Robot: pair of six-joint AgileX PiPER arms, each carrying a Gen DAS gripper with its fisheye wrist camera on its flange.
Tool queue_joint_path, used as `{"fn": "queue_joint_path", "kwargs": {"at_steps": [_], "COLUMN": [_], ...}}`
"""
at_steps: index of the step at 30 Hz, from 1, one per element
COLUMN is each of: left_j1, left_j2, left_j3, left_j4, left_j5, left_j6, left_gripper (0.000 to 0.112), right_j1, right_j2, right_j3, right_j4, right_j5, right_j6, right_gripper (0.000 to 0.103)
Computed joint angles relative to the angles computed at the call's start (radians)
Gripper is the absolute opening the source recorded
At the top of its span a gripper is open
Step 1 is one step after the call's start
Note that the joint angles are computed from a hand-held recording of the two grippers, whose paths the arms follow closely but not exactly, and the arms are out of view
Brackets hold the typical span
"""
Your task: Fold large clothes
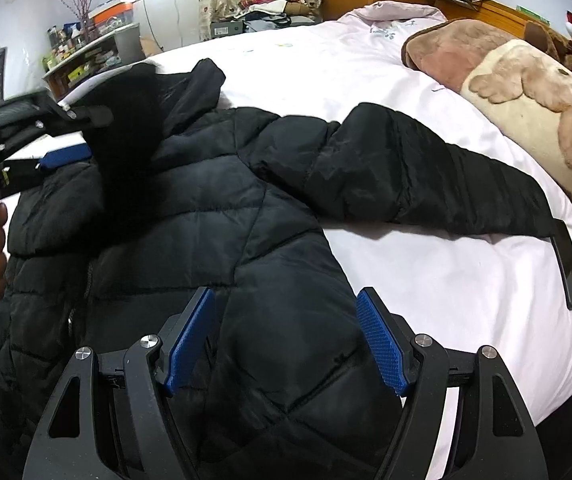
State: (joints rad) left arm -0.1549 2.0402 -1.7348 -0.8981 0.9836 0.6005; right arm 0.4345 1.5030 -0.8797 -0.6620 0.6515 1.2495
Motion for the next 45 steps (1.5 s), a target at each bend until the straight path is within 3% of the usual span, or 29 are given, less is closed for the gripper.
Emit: {"fn": "queue_joint_path", "kwargs": {"at_steps": [4, 7, 9, 11, 12, 14, 16, 19, 22, 25, 29, 32, 34, 35, 37, 41, 43, 45], "left_j1": [0.086, 0.165, 0.200, 0.235, 0.252, 0.273, 0.293, 0.323, 0.320, 0.335, 0.340, 0.294, 0.275, 0.275, 0.268, 0.271, 0.296, 0.330], "left_j2": [-0.074, -0.121, -0.099, -0.034, 0.004, 0.081, 0.132, 0.149, 0.145, 0.135, 0.108, 0.231, 0.318, 0.331, 0.324, 0.319, 0.216, 0.086], "left_j3": [0.041, 0.086, 0.057, -0.012, -0.043, -0.092, -0.100, -0.049, -0.037, -0.075, -0.106, -0.290, -0.384, -0.379, -0.326, -0.372, -0.249, -0.067], "left_j4": [-0.082, -0.052, 0.087, 0.220, 0.271, 0.370, 0.400, 0.316, 0.315, 0.308, 0.243, 0.396, 0.496, 0.492, 0.505, 0.529, 0.432, 0.285], "left_j5": [0.060, -0.030, -0.112, -0.135, -0.136, -0.142, -0.152, -0.194, -0.212, -0.154, -0.184, -0.163, -0.148, -0.167, -0.239, -0.175, -0.204, -0.250], "left_j6": [0.128, 0.210, 0.155, 0.079, 0.048, -0.015, -0.039, 0.008, 0.003, 0.001, 0.098, -0.029, -0.108, -0.087, -0.051, -0.106, -0.008, 0.157], "left_gripper": [0.083, 0.083, 0.082, 0.064, 0.061, 0.053, 0.052, 0.052, 0.052, 0.051, 0.051, 0.052, 0.053, 0.056, 0.063, 0.060, 0.050, 0.049], "right_j1": [-0.005, -0.001, -0.013, -0.028, -0.041, -0.067, -0.093, -0.159, -0.167, -0.165, -0.174, -0.206, -0.220, -0.234, -0.258, -0.253, -0.238, -0.211], "right_j2": [0.025, 0.071, 0.123, 0.196, 0.255, 0.352, 0.462, 0.616, 0.677, 0.663, 0.536, 0.588, 0.691, 0.740, 0.774, 0.768, 0.695, 0.571], "right_j3": [-0.045, -0.110, -0.166, -0.232, -0.290, -0.379, -0.486, -0.646, -0.730, -0.736, -0.613, -0.720, -0.854, -0.908, -0.896, -0.893, -0.826, -0.671], "right_j4": [-0.014, -0.012, 0.015, 0.040, 0.077, 0.141, 0.213, 0.349, 0.326, 0.351, 0.305, 0.375, 0.398, 0.442, 0.516, 0.496, 0.456, 0.372], "right_j5": [-0.025, -0.041, -0.073, -0.094, -0.095, -0.113, -0.090, -0.069, -0.045, -0.015, -0.119, -0.101, -0.022, 0.013, -0.011, 0.004, -0.016, -0.098], "right_j6": [0.000, -0.028, -0.087, -0.144, -0.200, -0.303, -0.408, -0.561, -0.575, -0.589, -0.533, -0.608, -0.653, -0.694, -0.758, -0.735, -0.699, -0.626], "right_gripper": [0.073, 0.073, 0.073, 0.071, 0.067, 0.052, 0.048, 0.047, 0.047, 0.048, 0.048, 0.048, 0.048, 0.048, 0.048, 0.051, 0.051, 0.051]}}
